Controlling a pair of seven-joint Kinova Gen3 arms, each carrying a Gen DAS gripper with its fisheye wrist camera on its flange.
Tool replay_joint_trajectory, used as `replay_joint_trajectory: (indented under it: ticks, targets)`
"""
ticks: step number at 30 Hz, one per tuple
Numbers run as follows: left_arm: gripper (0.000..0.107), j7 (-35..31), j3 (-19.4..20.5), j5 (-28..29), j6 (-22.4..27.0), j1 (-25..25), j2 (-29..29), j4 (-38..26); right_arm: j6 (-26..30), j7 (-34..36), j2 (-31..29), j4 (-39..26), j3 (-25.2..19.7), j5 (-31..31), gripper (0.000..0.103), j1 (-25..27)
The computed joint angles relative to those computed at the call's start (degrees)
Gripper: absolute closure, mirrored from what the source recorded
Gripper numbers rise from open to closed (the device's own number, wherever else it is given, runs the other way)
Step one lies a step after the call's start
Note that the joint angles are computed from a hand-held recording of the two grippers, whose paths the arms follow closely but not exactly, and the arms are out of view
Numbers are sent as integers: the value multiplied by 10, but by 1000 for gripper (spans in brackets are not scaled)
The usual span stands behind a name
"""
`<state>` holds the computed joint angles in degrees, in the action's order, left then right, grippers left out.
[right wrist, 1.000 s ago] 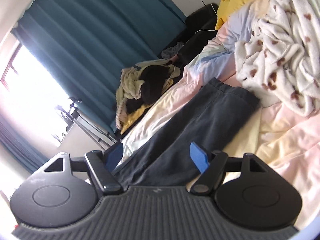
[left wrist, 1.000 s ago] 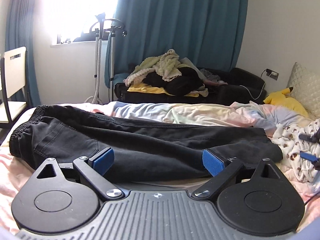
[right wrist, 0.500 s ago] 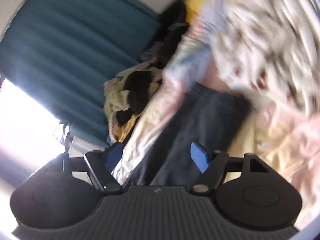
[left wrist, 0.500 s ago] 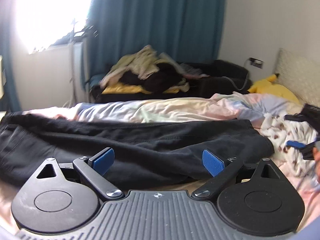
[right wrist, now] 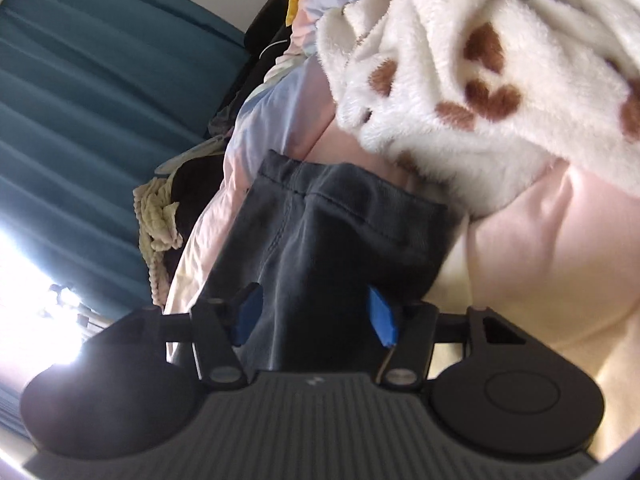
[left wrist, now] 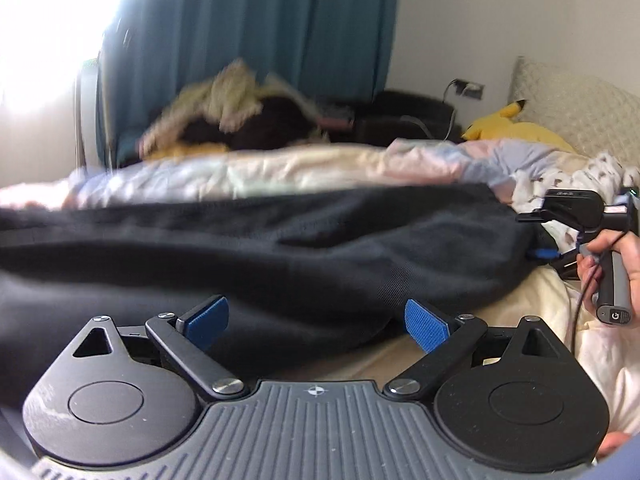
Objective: Fold clothes
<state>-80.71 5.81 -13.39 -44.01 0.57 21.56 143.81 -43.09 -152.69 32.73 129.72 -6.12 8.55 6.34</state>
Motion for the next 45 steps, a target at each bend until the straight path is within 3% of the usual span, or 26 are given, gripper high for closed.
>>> replay_joint_trajectory:
  ticks: [1,2,4,12,15,18,23,25,27,32,37,40,45]
  targets:
    - [11,21,6,-13,11,-14,5,-7,-5,15,0,0,13,-20,74,-17]
    - [11,40,11,-26,20,-26,10,-13,-13,31,2,0,25,-40,88,-35]
    - [11,65,16,-41,19,-42,18,-17,-33,55,5,-3,22,-50,100,-38]
    - [11,136,20,-80,-10,-78,18,-3,-198,118,18,-2,21,-37,101,-51]
    - [11,153,18,-93,-8,-83,9,2,-213,148,21,-24,29,-30,101,-59]
    - [11,143,10,-83,-8,-71,5,6,-181,164,16,-25,33,-50,100,-61]
    - [11,117,3,-64,-10,-52,7,6,-94,77,15,-16,8,-53,90,-10]
    - [11,113,3,-60,-9,-49,10,5,-84,51,13,-4,18,-68,58,-12]
    - [11,113,4,-57,-5,-49,11,4,-94,44,5,15,20,-82,40,-14]
    - [11,125,8,-66,-6,-58,5,8,-3,-23,-50,34,51,5,39,-26]
    - [11,134,8,-77,-11,-66,1,15,106,-104,-46,-1,-64,122,36,67]
    - [11,136,7,-76,-8,-65,0,15,105,-142,-19,-18,-86,160,34,80]
    - [11,147,9,-76,6,-65,-2,9,98,-164,-12,-23,-88,169,31,76]
